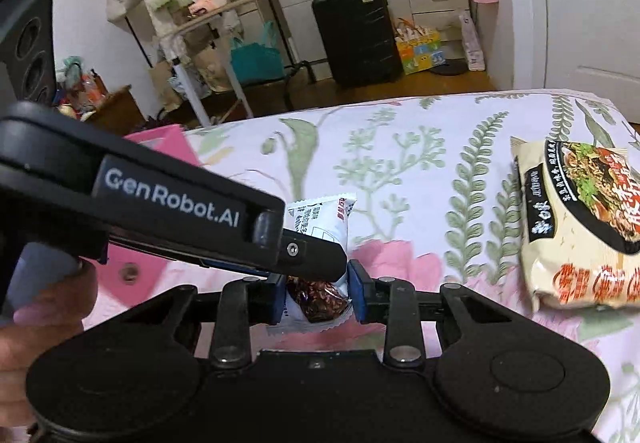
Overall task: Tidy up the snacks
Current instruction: 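Carry the white snack bar into the pink box and open both grippers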
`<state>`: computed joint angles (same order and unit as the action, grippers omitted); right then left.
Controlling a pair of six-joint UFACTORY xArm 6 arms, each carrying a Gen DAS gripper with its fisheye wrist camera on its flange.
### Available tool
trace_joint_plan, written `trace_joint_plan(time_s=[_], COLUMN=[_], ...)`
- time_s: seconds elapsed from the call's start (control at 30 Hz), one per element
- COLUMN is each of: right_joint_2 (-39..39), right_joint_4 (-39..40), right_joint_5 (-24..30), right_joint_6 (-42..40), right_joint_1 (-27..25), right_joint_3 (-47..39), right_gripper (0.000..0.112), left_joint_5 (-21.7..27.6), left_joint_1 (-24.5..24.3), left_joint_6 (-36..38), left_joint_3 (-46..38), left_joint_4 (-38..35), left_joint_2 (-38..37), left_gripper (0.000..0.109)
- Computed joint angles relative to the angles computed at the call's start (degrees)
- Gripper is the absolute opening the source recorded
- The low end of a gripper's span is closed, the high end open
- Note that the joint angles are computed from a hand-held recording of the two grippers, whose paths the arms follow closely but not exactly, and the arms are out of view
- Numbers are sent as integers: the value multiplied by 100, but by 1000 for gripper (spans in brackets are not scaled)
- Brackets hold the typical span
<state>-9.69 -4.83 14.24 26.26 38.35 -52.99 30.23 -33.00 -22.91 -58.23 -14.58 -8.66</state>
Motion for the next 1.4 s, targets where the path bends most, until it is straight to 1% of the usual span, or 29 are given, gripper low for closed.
trace_joint_plan(time_s=[0.1,0.23,0.43,0.57,0.63,0.7,0.8,0.9,1.0,1.1,1.17,1.3,1.4], right_joint_2=[-143,-282,-452,-312,-140,96,533,1100,1799,2614,3028,3707,3977], right_joint_4=[172,-84,-297,-436,-250,137,630,1203,1895,2896,3247,3588,3715], right_joint_5=[314,602,922,1073,1092,1106,1023,881,1029,1438,1646,2058,2180], right_joint_6=[-88,-19,58,62,-136,-503,-1042,-1782,-2599,-3672,-4083,-4532,-4824], right_joint_1=[187,388,702,973,1081,1186,1348,1488,1567,1560,1557,1500,1472], right_joint_3=[-81,-163,-351,-718,-978,-1300,-1797,-2385,-3246,-4247,-4728,-5533,-5850], right_gripper=[36,36,36,36,36,36,36,36,36,36,36,36,36], left_joint_5=[330,580,749,876,952,1068,1207,1299,1263,1340,1413,1360,1268], left_joint_1=[-31,-55,-11,96,194,330,659,1135,1671,2201,2464,2885,2974], left_joint_6=[-241,-380,-556,-818,-963,-1038,-1053,-990,-885,-909,-940,-795,-872], left_joint_3=[117,367,796,1081,1233,1354,1570,1762,1932,2013,2041,2064,2027], left_joint_4=[346,548,603,879,1078,1262,1420,1473,1444,1448,1510,1385,1471], left_joint_2=[-361,-855,-1639,-2244,-2588,-2903,-3381,-3796,-4041,-4083,-4010,-3699,-3458], left_gripper=[36,36,36,36,36,36,36,36,36,36,36,36,36])
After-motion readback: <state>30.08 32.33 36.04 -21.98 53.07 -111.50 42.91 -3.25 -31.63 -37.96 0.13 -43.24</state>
